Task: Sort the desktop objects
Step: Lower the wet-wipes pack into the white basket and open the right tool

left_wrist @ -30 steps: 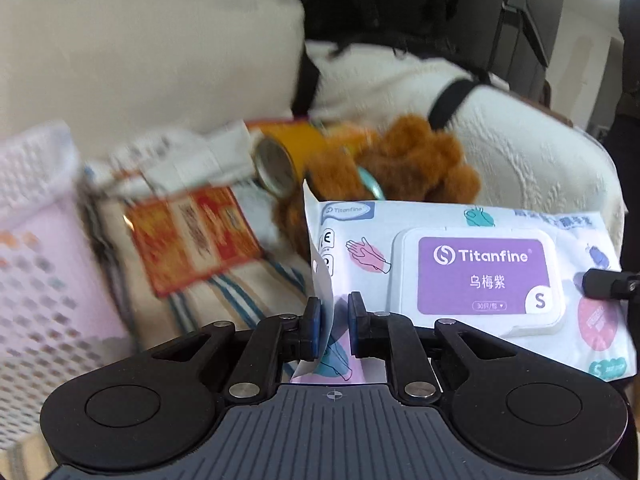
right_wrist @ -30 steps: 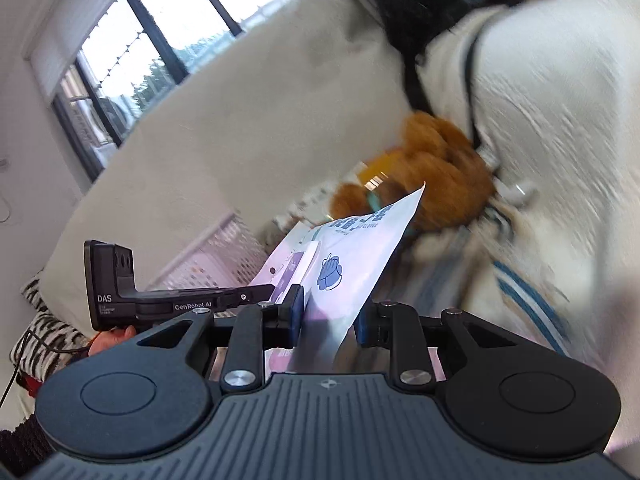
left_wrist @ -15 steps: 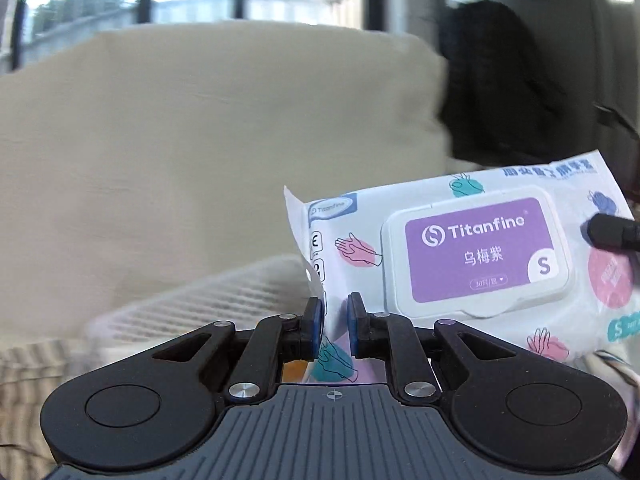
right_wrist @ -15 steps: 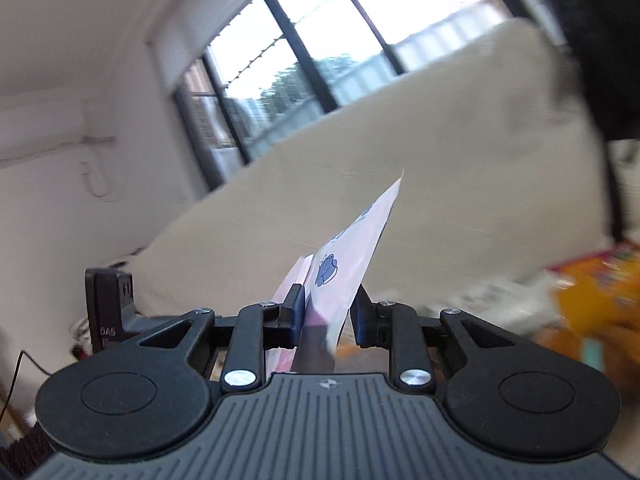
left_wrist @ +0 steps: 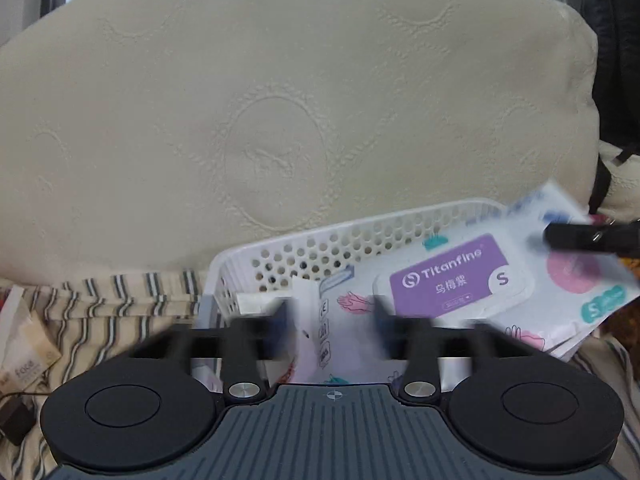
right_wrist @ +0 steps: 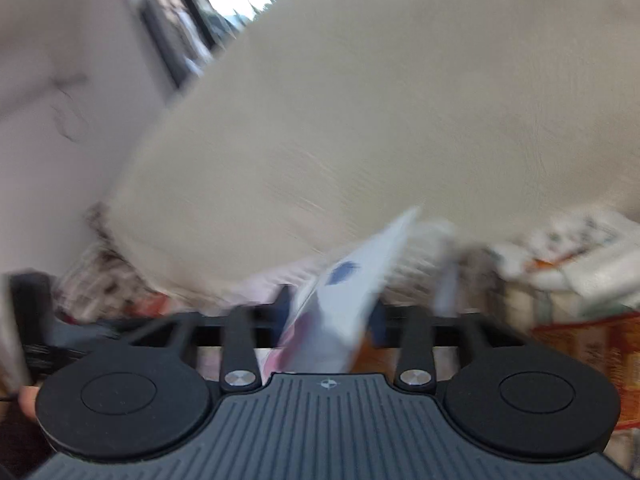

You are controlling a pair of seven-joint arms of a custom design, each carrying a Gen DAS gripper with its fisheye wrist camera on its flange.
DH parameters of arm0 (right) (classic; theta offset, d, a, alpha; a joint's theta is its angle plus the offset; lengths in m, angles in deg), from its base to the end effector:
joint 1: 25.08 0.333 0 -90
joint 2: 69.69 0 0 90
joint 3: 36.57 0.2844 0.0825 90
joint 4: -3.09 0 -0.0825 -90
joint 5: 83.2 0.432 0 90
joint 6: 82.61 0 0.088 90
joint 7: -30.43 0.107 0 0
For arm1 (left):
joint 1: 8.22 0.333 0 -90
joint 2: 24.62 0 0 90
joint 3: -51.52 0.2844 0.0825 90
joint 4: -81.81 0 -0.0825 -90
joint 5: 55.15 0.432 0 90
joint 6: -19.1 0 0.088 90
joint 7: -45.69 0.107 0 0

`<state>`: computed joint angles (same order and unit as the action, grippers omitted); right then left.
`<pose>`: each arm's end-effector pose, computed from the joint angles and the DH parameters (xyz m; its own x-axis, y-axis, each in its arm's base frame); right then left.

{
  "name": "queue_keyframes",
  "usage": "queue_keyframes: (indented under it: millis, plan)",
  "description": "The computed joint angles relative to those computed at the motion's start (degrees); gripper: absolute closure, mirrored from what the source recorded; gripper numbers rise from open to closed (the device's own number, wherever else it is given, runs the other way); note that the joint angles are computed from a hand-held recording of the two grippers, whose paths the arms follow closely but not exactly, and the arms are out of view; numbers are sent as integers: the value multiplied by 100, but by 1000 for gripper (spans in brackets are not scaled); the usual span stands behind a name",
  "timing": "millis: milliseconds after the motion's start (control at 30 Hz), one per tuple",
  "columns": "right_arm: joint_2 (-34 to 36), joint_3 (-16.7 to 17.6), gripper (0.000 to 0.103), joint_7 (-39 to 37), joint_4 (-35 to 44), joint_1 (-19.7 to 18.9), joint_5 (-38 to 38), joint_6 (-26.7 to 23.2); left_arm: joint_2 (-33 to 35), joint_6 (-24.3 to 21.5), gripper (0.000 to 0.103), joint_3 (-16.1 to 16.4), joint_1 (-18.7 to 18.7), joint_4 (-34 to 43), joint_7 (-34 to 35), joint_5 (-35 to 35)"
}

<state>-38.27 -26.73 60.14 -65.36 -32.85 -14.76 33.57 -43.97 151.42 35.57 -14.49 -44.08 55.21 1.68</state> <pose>0.7775 0.0467 0.5068 0.7216 -0.4886 -0.4905 -0.5846 -0.0505 -0.8097 0.5136 -0.2022 0.5294 0.4763 -0.8772 -0.0601 -0.4884 -0.2071 -0.8477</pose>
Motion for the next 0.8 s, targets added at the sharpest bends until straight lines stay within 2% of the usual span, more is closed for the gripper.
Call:
queue_keyframes:
  millis: [67,133,167,267,333,400,633,733,800]
  plan:
    - [-17,1,43,-44,-81,-33,80,90,25,-306,8,-198,54,19,-215,425]
    - [-196,16,39,-287,-351,-121,297,251,107,-692,7,-308,19,130,-274,626]
    - [-320,28,32,-498,-507,-124,423,387,169,-843,6,-354,-22,210,-323,703]
    - [-814,13,18,-1442,-1100,-74,1020,1103,133,-1022,2,-398,-155,169,-490,982]
    - [-1068,-53,15,-2004,-1386,-42,1430,1420,158,-1127,1,-429,-232,228,-554,1115]
    - [-1263,-173,14,-2225,-1594,-40,1668,1385,209,-1096,0,-428,-309,287,-660,1168]
    - [-2181,-769,14,-2131,-2935,-147,2265,621,884,-1089,0,-585,-694,887,-1124,1632]
    - [-2620,-1110,14,-2221,-3601,-121,2289,568,1277,-844,0,-564,-928,1199,-1356,1903]
    - [-2749,-1294,14,-2419,-3871,-83,2338,722,1658,-708,0,-503,-1089,1508,-1354,2104]
